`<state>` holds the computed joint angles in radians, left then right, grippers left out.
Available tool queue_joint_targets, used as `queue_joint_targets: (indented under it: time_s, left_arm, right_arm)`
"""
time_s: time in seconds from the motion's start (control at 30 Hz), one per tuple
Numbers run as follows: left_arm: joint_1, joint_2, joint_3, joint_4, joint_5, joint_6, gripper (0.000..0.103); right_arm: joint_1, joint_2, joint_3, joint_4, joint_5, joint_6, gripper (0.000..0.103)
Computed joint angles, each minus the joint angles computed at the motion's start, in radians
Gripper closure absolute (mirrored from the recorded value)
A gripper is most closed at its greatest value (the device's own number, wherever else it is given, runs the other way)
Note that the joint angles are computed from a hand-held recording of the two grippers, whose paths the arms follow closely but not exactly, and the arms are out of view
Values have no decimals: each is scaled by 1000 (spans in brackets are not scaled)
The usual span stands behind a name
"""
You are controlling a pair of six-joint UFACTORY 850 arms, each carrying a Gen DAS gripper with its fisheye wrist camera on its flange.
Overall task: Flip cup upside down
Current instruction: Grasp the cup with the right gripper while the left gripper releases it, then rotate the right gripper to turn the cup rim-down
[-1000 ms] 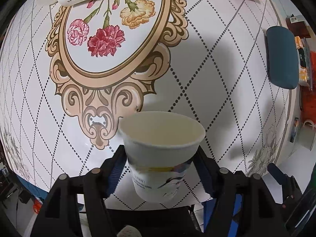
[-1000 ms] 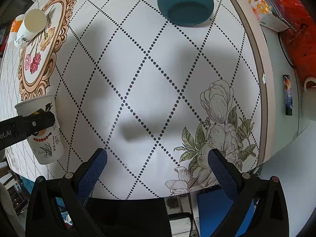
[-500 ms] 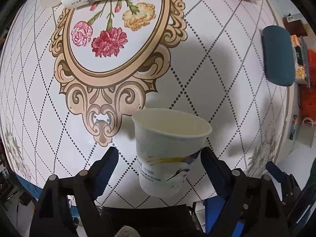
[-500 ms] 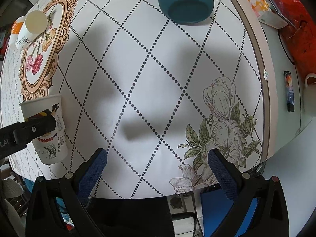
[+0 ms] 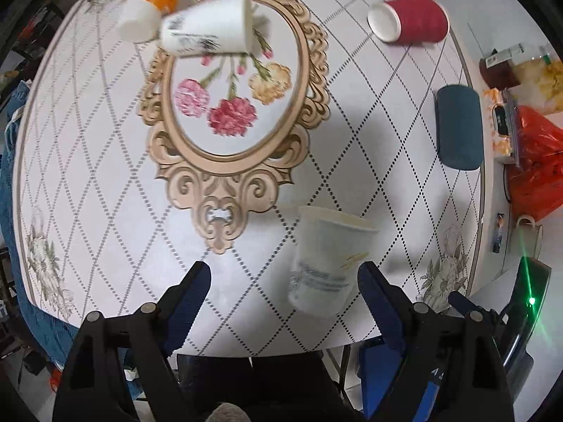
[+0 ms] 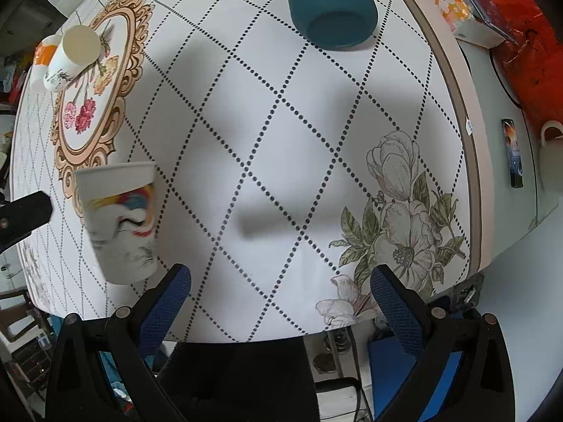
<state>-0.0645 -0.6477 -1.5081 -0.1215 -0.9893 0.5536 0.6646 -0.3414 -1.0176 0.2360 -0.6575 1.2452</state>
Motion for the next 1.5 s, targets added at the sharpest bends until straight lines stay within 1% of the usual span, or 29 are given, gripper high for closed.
queue_joint_targets:
  time_s: [0.1,0.17,0.2,0.27,0.33,0.4,0.43,0.5,0.53,0.6,0.7,0.87,1.07,1.13,1.17,1.23,1.33,1.37,1.4,1.43,1.47,1.5]
  left_arm:
    - [15,3,-10,7,2,-16,18]
    - [32,15,10,31,28,-32,18]
    - [43,17,17,50,43,-39,18]
    - [59,13,30,92,65,-64,18]
    - [78,-4,30,130,67,-93,18]
    - [98,-19,34,164,70,-123,18]
    - [106,-25,35,173,73,-131,18]
    - [119,-32,37,188,81,-141,18]
    - [124,-35,36,189,81,-141,18]
    - [135,-41,34,189,80,-136,18]
    - [147,-47,30,185,83,-120,18]
    - [161,-59,12,168,79,-81,18]
    - [172,-80,-38,146,66,-20,18]
    - [177,-86,-54,135,62,-2,18]
    - [178,-88,-63,130,59,6,18]
    - [186,-92,-77,116,58,30,18]
    - [194,-93,-92,99,74,69,18]
    - [196,-94,-98,93,79,83,18]
    - [198,-94,-100,87,87,91,18]
    - [200,-86,-90,86,115,100,18]
    - [201,-78,-80,87,136,105,18]
    - [202,-71,-70,88,158,109,18]
  right_arm:
    - [8,16,10,15,81,21,0]
    - [8,13,7,41,141,8,0]
    - [7,4,-5,56,165,-5,2]
    - [4,-25,-33,86,190,-35,4]
    - [-2,-59,-68,135,210,-91,7]
    - [-5,-104,-116,167,205,-143,14]
    - [-2,-124,-140,164,191,-145,16]
    - [-1,-161,-186,159,164,-159,25]
    - [-1,-169,-191,172,166,-179,27]
    - [3,-198,-228,163,138,-189,37]
    - [11,-228,-270,124,92,-185,39]
    - [15,-271,-327,94,41,-153,40]
    - [28,-283,-352,50,11,-81,39]
    - [29,-290,-364,59,-7,-82,27]
    - [31,-289,-366,59,-4,-75,18]
    - [37,-280,-368,47,-2,-56,16]
    - [50,-261,-399,-35,-50,-12,16]
    - [60,-257,-428,-99,-93,5,16]
    - [71,-261,-468,-169,-148,4,16]
    - [81,-270,-507,-230,-205,-11,16]
    - [97,-292,-574,-311,-303,-58,16]
    - [124,-326,-652,-415,-408,-147,16]
